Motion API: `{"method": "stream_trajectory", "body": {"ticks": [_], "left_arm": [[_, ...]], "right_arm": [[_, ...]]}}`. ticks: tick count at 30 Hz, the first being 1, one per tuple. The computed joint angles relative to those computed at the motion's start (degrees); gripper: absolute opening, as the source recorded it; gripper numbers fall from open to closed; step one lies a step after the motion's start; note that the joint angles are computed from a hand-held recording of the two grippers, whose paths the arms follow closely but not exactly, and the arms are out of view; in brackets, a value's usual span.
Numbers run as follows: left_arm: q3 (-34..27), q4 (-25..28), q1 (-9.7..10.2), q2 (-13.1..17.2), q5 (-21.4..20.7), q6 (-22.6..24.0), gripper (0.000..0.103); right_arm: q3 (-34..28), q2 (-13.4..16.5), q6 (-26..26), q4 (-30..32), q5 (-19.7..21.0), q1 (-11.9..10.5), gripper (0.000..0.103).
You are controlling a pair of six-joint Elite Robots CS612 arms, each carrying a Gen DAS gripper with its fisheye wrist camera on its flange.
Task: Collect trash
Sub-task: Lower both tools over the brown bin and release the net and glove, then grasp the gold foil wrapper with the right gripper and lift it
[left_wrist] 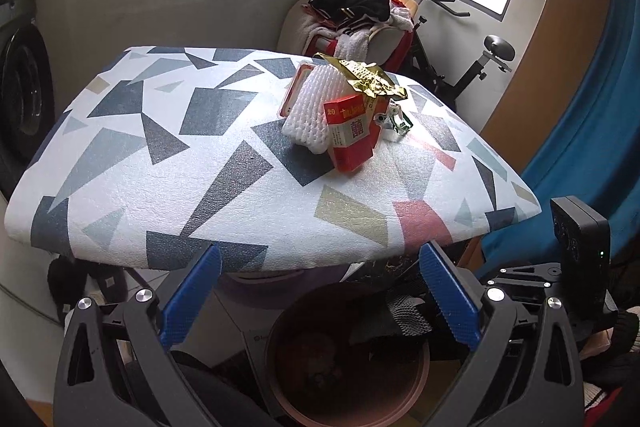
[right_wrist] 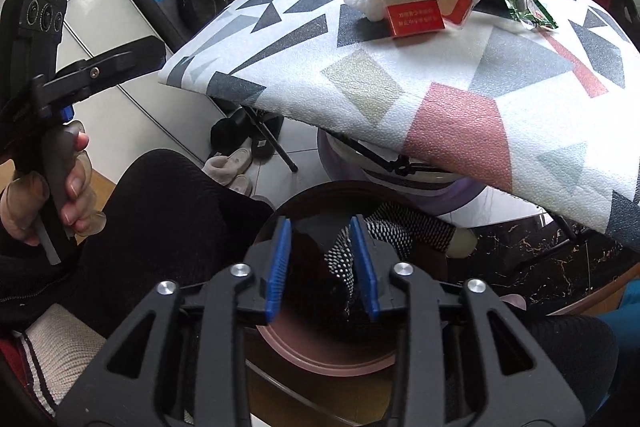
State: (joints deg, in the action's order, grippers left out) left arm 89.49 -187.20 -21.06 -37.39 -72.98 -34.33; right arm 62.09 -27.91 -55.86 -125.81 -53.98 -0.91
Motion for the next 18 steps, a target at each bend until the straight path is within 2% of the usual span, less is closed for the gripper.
{"method": "stream_trajectory", "body": {"ticks": [1,2,7,12,18], "left_arm": [[0.0,0.0,0.01,0.1,-0.1,-0.1,0.097],[-0.1,0.1,0.02,0.1,-0.2,-0.1,0.097],[-0.1,0.2,-0.12,0.2,0.3,0.4,0.097],[0.0,0.4,-0.1,0.1,0.6,-0.1,0.097],[-0.1,0.8,-0.09,0.1,0.6,-0.1,0.097]], "right_arm": [[0.5,-0.1,0.1,-1.4,-0.4,0.1,0.053],[1.0,-0.2,0.2,-3.0,-0.9,0.1,0.057],[3.6,-0.7,1.3,-12.3,-1.4,0.1,0.091],[4.8,-0.6,4.3,-21.4,-2.3,-0.1,0.097],[3.9,0.2,8.7,-25.9,-3.0,-0.5,0.097]]}}
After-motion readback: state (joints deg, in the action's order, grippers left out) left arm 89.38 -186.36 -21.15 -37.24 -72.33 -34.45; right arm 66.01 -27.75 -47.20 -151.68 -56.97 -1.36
